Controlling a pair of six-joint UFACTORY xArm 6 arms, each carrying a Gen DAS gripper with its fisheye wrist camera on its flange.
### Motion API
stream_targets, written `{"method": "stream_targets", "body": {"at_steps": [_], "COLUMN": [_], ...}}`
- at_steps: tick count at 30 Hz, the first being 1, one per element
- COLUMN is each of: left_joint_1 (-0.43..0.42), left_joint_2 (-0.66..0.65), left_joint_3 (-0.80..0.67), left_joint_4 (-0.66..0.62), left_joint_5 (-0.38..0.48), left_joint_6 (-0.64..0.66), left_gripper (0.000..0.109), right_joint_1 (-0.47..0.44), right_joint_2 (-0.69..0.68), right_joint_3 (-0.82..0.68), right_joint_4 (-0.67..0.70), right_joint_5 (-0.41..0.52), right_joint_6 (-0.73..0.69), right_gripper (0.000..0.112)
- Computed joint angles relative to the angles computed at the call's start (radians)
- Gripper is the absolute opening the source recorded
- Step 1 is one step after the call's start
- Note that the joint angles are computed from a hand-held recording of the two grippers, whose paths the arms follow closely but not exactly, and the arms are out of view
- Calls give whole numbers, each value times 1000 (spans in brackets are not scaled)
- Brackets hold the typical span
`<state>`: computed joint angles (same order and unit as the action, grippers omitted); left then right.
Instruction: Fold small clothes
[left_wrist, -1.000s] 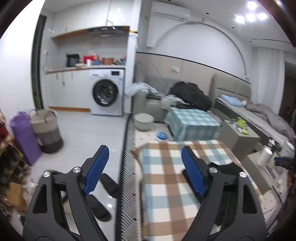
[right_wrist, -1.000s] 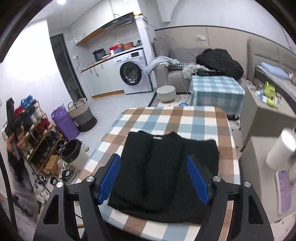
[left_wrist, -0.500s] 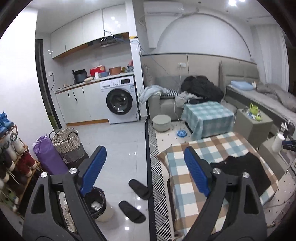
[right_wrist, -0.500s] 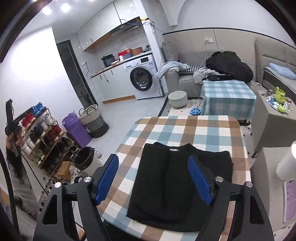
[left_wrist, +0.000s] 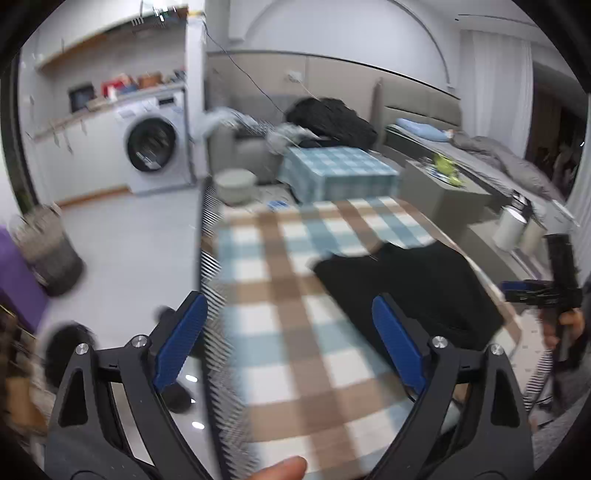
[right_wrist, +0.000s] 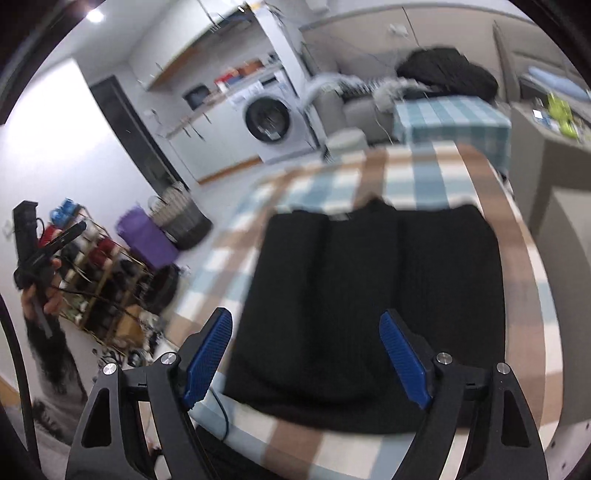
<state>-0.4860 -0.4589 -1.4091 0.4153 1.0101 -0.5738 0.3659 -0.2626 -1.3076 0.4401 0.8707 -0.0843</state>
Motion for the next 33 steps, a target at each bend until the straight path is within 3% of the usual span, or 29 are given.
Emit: {"method": "stream_targets", "body": {"at_steps": [3, 6, 9, 14, 18, 19, 20, 22, 25, 27, 30, 33], "left_joint_1": [-80, -105, -152, -257, -308, -324, -342, -382, -473, -563, -672, -775], "left_joint_2": [6, 24, 21, 6, -40, -57, -76, -128, -200, -247, -305, -278], "left_joint_3": [150, 254, 330, 371, 391, 398, 407, 432, 440, 429, 407, 335], "left_joint_4": [103, 78, 170, 389, 436, 448, 460, 468, 482, 495, 515, 600], "left_joint_5": [-75, -177, -174, 50, 160, 185, 207, 244, 353, 455, 515, 602], "left_joint_6": [-215, -310, -513, -746, -760, -768, -775, -776, -746, -734, -726, -707], "left_gripper": [97, 97, 99, 100, 101, 101, 102, 102, 102, 102, 102, 102], "right_joint_1": [2, 0, 10, 43, 73, 81, 85, 90, 85, 71, 64, 90], "right_joint_2": [2, 20, 41, 106, 179, 194, 201, 195, 81, 44, 49, 90], "right_joint_3": [63, 87, 97, 79, 40, 34, 33, 39, 130, 159, 193, 187], "right_joint_4": [-24, -4, 22, 115, 141, 142, 152, 165, 344, 359, 158, -34], "right_joint_5": [-15, -22, -28, -14, 2, 9, 16, 9, -94, -119, -133, -94], "right_joint_6": [-9, -49, -99, -224, -260, -268, -284, -302, -464, -449, -240, -85], "right_gripper": [84, 84, 84, 84, 70, 55, 28, 8, 5, 5, 6, 10]}}
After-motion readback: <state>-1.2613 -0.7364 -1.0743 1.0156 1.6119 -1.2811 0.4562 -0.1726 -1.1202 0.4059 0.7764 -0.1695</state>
